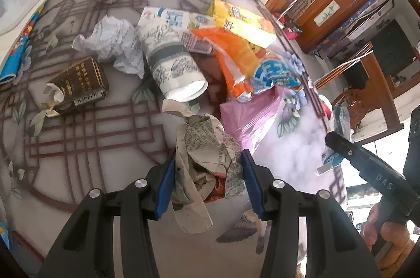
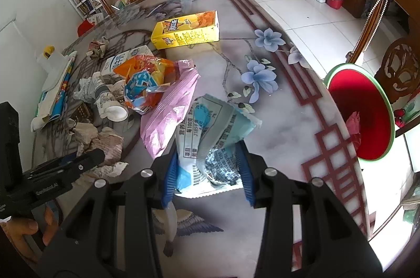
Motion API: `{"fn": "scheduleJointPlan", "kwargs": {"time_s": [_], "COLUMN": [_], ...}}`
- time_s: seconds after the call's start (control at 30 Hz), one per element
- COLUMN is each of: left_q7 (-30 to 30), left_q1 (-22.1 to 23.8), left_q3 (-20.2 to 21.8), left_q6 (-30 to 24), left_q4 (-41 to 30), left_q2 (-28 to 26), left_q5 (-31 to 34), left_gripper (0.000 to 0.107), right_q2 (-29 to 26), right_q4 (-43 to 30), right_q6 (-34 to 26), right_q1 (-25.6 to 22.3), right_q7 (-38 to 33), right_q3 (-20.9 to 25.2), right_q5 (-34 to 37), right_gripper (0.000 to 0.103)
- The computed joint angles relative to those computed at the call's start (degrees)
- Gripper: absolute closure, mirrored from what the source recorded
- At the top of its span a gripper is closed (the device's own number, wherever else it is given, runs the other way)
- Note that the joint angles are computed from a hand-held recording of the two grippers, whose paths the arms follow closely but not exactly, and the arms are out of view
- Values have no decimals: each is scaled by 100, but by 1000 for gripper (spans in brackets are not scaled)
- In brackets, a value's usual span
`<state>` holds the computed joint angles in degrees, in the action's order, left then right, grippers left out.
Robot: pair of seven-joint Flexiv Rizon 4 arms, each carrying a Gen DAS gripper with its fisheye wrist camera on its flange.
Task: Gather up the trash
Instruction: 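Grasp the crumpled blue-white wrapper with the right tool while the left holds the newspaper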
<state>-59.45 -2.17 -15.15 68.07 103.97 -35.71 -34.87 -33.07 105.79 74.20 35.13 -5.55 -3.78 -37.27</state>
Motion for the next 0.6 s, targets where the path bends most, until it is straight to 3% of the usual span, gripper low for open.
{"fn": "scheduleJointPlan", "kwargs": {"time_s": [0.6], "left_q7": [521], "left_q1": [18], "left_q3": [-424], "left_q6": [502], "left_q4": [59], "left_q2": [163], "left_q5": [-317], "left_gripper": [61], "right_q2": [438], "right_q4": [521], "right_q6": [342], "right_q1": [90], "right_q7": [985], "right_q3": [-448], "right_q5": [-798], "right_gripper": [62]}}
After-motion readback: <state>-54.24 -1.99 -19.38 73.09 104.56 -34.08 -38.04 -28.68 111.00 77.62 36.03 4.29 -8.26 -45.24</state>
